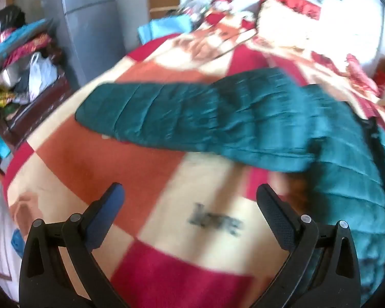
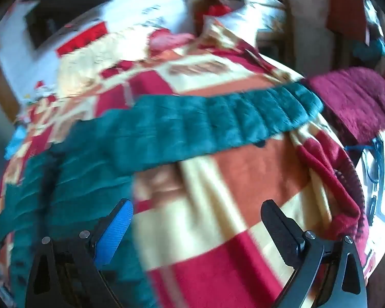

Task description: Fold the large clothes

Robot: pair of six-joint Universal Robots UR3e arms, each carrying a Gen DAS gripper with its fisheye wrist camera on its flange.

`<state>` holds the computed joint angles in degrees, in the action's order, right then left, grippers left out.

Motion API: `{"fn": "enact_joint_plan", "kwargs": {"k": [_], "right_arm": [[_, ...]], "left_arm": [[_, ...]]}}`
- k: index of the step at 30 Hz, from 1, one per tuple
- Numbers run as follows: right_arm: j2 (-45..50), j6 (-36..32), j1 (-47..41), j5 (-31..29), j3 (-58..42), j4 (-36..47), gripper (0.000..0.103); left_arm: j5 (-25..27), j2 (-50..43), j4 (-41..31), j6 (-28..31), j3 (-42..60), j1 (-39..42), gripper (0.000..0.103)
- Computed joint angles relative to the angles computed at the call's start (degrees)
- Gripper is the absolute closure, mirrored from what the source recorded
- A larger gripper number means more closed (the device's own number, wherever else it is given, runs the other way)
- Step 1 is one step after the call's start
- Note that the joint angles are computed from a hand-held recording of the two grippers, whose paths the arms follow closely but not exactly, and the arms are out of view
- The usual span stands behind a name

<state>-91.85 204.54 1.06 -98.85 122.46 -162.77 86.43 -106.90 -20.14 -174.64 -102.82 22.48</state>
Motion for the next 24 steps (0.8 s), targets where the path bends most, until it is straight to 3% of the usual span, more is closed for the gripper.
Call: {"fn": "enact_joint_plan", "kwargs": {"k": [6, 14, 20, 24], "right_arm": [[-0.5, 1.1, 11.8, 1.6, -9.1, 8.4, 0.003], [8.7, 4.6, 23.8, 2.1, -19.6, 11.9, 0.003], [16.3, 9.5, 30.7, -4.3, -25.1, 9.8, 0.003], [21.6, 12.8, 34.5, -11.7, -32.7, 14.6, 0.003]], "left_arm": [[0.4, 11.7, -1.6, -0.2, -6.8, -5.7, 0.0], [2.7, 20.3, -1.0, -3.0, -13.1, -14.6, 0.0], [4.7, 21.8, -1.6, -4.9, -13.5, -20.6, 0.0], [6.1, 21.4, -1.0, -6.5, -13.7, -23.4, 0.0]]}}
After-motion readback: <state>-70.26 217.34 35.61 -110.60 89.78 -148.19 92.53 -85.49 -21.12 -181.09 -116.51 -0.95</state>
